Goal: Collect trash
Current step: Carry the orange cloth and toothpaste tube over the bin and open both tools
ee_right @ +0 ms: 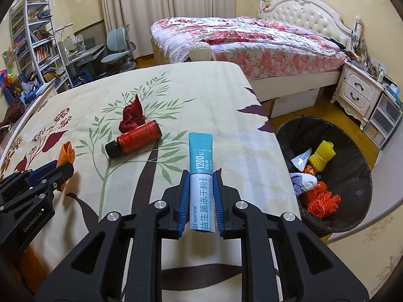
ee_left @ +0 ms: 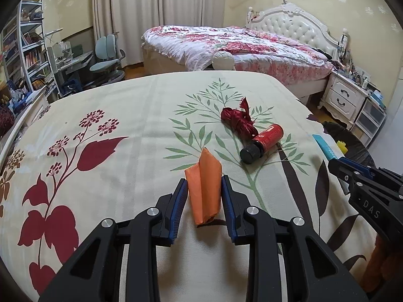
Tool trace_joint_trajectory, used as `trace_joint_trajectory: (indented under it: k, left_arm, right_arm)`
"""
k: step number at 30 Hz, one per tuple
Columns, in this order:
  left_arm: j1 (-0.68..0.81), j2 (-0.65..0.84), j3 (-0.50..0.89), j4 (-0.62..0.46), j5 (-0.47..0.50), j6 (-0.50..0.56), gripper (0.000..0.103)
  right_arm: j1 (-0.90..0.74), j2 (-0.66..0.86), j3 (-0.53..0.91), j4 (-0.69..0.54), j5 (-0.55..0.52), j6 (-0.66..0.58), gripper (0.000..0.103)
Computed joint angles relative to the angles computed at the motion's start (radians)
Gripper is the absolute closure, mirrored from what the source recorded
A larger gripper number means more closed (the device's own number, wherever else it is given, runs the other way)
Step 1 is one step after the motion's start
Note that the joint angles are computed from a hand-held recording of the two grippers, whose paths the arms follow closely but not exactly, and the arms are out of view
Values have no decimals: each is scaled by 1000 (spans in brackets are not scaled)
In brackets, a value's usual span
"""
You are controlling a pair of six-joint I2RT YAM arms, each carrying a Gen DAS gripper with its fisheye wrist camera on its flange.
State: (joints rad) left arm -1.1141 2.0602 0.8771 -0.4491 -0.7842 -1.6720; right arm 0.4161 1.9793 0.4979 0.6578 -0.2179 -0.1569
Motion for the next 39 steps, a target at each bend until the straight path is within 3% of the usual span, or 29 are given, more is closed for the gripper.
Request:
trace_joint_trajectory:
  k: [19,39]
  left_arm:
    - [15,40,192,5,-62,196,73]
    - [121,220,540,157,-46,630,72]
  right_arm:
    - [-167,-94,-25,-4,-58,-30,85]
    - [-399,-37,131,-37,-86,-47,85]
